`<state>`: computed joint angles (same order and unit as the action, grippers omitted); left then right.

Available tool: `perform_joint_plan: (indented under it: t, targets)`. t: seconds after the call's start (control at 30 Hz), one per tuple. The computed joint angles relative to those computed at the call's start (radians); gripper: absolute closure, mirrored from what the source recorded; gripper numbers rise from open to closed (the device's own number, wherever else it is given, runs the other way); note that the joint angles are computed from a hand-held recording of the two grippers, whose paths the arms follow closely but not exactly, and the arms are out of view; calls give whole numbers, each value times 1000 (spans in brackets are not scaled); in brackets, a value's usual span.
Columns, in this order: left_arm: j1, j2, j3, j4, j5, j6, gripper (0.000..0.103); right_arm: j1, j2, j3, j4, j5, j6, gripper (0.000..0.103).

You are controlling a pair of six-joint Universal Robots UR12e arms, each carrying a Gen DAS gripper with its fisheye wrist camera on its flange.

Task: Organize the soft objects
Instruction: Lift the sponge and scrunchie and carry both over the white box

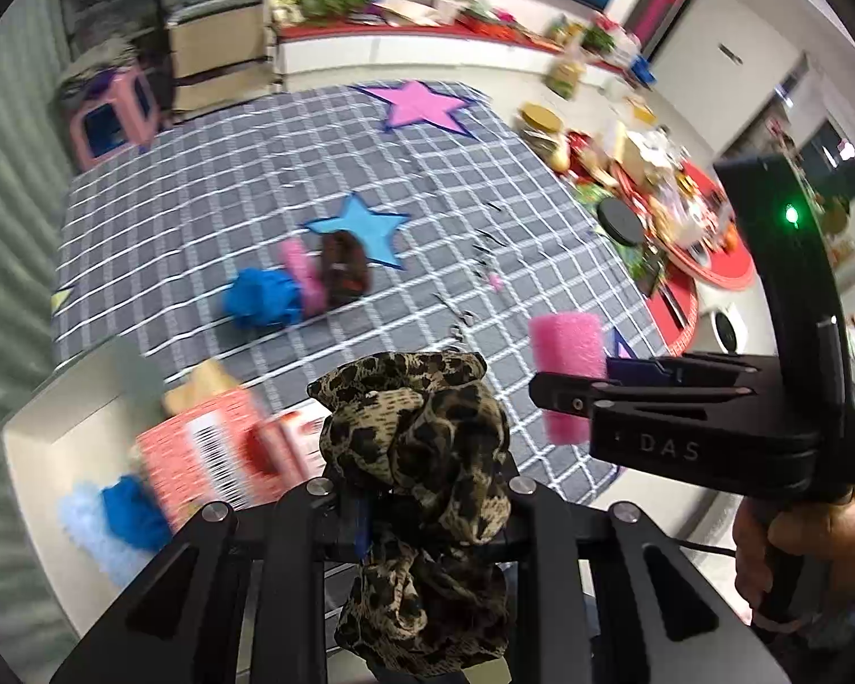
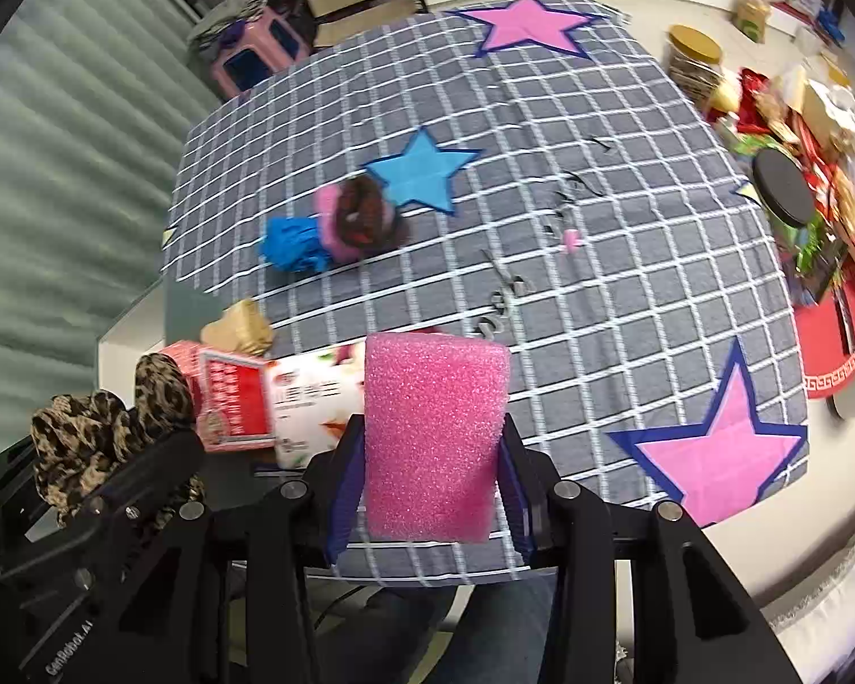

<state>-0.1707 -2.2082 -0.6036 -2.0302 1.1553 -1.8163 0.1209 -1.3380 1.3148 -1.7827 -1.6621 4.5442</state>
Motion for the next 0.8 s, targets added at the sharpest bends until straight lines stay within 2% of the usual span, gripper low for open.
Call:
perform_joint_plan:
  t: [0.27, 0.53, 0.8]
  targets:
    - [56, -62, 108, 31, -47, -100, 76, 14, 91, -132, 32, -3, -98, 59]
    - [99, -129, 212, 43, -29, -190, 76, 27, 173, -266, 78, -11, -191, 59]
    - [119, -173, 267, 51, -2, -263, 76, 31, 250, -391, 120, -14, -281, 59]
